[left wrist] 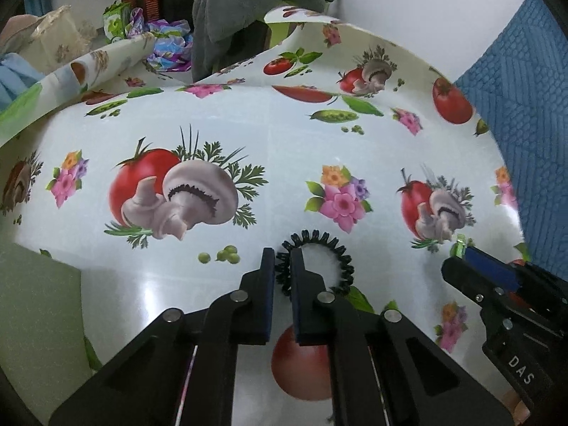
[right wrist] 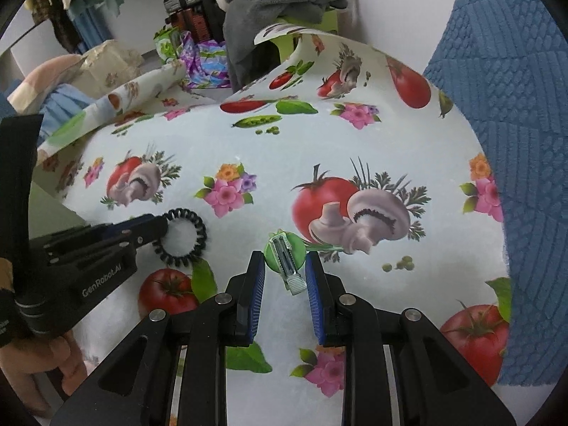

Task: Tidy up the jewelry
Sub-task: 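Grasp the black coil hair tie with the left tool while the right tool grasps the green keychain, then carry the hair tie and keychain into the white box and open both tools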

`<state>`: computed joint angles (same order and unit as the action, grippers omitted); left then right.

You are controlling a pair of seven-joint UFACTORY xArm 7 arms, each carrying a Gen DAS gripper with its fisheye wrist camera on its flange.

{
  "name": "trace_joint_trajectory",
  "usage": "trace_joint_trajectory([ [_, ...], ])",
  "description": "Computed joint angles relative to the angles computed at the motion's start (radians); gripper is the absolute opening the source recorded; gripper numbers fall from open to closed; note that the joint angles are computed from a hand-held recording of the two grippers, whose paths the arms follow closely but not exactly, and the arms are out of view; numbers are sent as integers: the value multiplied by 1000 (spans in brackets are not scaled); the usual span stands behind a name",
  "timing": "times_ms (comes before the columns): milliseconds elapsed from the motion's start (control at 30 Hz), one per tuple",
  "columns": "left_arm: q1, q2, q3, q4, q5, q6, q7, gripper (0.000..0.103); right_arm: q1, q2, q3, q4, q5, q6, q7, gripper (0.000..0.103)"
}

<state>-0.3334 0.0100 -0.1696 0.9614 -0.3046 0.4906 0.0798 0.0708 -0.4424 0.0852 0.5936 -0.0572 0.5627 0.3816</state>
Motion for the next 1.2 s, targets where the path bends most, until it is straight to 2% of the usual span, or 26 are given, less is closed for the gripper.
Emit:
trace_joint_trajectory([
  [333, 5, -147, 39, 18, -99, 118, 95, 8, 3, -79, 33, 65, -19, 59, 51, 21],
  [533, 12, -234, 65, 55, -93, 184, 115, 8, 6, -112, 61, 145, -46, 111, 86, 21],
  [833, 42, -331, 118, 136, -89, 285, 143, 8, 8, -123, 101, 317, -103, 204, 115, 21],
  [1200, 108, -419, 182, 183, -70, 353, 186, 8, 53, -17, 196, 555, -189, 267, 159, 21],
])
